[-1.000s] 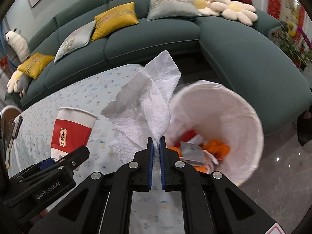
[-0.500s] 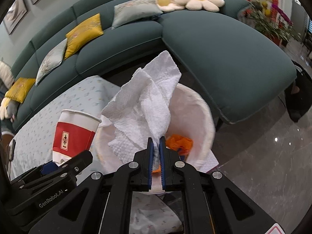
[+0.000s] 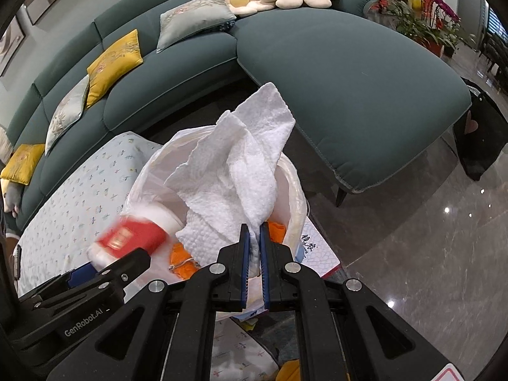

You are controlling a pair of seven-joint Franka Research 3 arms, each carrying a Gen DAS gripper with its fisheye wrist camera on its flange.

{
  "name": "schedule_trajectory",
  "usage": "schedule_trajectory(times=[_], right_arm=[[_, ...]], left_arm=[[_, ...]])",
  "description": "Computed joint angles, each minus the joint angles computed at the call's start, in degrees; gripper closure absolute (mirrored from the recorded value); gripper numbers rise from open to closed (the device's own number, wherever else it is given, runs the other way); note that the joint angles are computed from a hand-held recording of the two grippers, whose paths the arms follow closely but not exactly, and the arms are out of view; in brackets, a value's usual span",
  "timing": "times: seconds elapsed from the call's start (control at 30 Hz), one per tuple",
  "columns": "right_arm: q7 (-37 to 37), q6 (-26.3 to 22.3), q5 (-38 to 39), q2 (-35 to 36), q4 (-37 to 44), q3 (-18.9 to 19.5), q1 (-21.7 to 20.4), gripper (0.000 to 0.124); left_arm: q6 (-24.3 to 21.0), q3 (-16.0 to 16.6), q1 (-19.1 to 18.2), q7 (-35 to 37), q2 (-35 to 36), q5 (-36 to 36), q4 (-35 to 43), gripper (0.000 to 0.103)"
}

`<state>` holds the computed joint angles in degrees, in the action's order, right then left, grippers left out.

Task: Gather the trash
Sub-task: 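Carry the cup and tissue over the wastebasket and open the left gripper, then lower the white tissue into the wastebasket and open the right gripper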

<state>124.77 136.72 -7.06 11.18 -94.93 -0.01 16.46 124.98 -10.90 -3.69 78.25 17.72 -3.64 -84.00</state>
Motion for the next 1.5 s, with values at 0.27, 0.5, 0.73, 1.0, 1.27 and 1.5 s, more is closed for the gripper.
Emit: schedule_trajectory(times=[0.27,0.5,0.73,1.0,1.27,1.5], right_arm=[[-0.3,0.0,0.3,0.6,0.6,0.0,0.0,0.118],[-1.3,-0.8,0.4,1.7,2.5,0.2,0.7,0.118],[-3.1,-2.0,1.2,3.0,4.9,0.4,1.4,0.117],[-4.1,-3.2,1.3,4.2,7.1,0.4,2.4,0.116],[-4.7,-4.1,1.4,5.5,9.2,0.5,3.4,0.113],[-4.6,-4.8,1.1,6.5,11.0,0.5,4.2,0.106]], left_arm=[[0.1,0.2,0.3,-0.2,-0.3,0.2,-0.8,0.037],[0.8,0.6,0.6,-1.1,-1.4,0.7,-2.1,0.035],[1.7,1.1,1.2,-1.9,-3.2,1.2,-4.3,0.034],[2.3,1.8,2.1,-2.6,-4.9,1.1,-6.6,0.033],[3.2,2.2,2.9,-2.4,-6.4,0.6,-8.2,0.033],[4.1,2.7,3.3,-3.1,-7.4,1.6,-9.3,0.029]])
